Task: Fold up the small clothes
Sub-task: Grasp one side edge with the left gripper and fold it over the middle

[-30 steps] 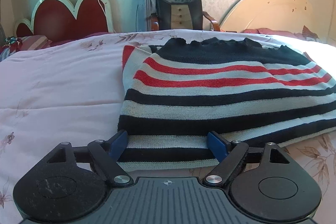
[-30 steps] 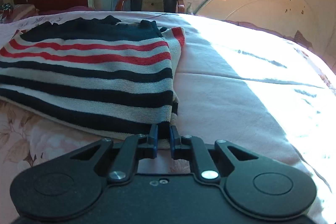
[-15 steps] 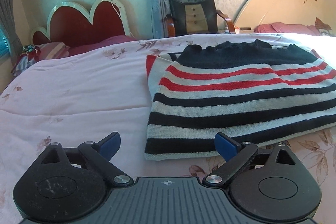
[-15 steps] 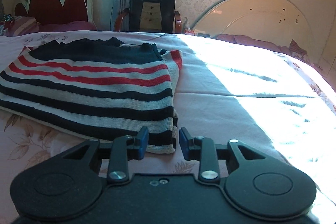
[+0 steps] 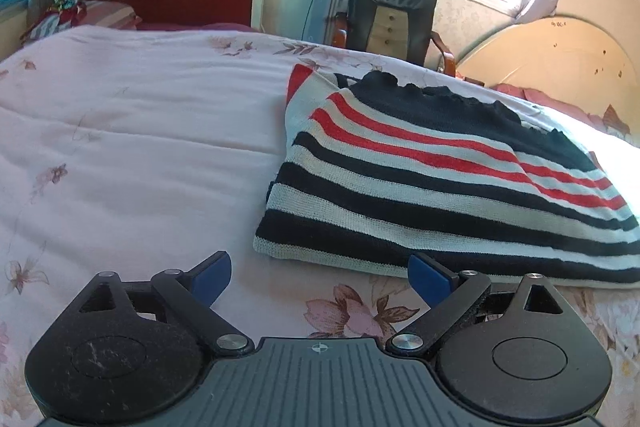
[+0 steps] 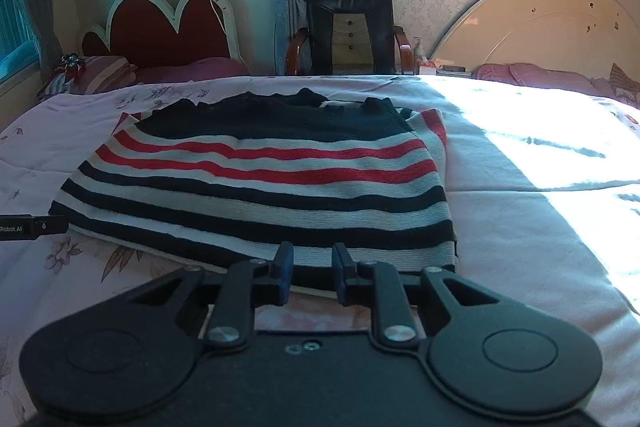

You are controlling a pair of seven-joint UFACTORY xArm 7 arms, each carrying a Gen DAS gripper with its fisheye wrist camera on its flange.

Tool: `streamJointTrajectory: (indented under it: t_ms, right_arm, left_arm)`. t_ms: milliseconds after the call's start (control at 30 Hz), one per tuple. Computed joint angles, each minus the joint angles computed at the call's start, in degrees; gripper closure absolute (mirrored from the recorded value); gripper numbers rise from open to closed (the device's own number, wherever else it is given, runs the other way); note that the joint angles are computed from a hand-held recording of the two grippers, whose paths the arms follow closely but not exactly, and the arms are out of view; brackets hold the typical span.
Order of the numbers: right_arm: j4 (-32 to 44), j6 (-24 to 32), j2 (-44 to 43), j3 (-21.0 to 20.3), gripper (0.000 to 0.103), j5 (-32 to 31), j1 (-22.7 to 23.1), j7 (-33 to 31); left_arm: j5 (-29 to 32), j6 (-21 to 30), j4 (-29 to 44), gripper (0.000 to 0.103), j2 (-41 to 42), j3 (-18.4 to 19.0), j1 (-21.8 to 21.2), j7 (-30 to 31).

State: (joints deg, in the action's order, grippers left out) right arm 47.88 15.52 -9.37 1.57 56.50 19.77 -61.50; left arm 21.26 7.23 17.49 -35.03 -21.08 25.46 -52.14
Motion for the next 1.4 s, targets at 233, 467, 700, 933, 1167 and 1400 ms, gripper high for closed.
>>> streamJointTrajectory:
  t_ms: [233, 467, 700, 933, 1167, 1400]
  right_arm:
    - [3.8, -0.4, 3.9, 1.7, 0.081, 2.3, 0.2, 0.2]
    - [11.3, 1.7, 10.4, 5.1, 0.084, 6.6, -1.6, 1.2]
    - [15.2, 0.9, 14.8, 8.9, 0.085, 5.6, -3.3, 3.7]
    - [16.5, -0.5, 16.8, 10.7, 0.092, -0.1, -3.6, 8.3]
    - [19.0, 0.1, 18.9, 12.8, 0.096, -4.2, -4.4, 11.1]
    - [17.1, -5.6, 21.4, 15.1, 0.099, -13.7, -4.4, 15.2]
  left_arm:
    - [-12.9, -25.0, -5.5, 0.018, 10.8, 20.0, -14.3, -2.1]
    - [-16.0, -42.2, -3.3, 0.018, 23.6, 28.8, -22.4, -6.6]
    - [-20.7, -42.7, 3.4, 0.051, 31.4, 25.5, -21.0, -5.0]
    - [-14.8, -46.9, 5.8, 0.079, 36.2, 26.1, -17.8, -12.1]
    - [-5.4, -60.8, 7.0, 0.080, 45.5, 25.5, -12.4, -22.8]
    - [0.1, -66.7, 9.6, 0.080, 49.9, 24.0, -8.6, -27.3]
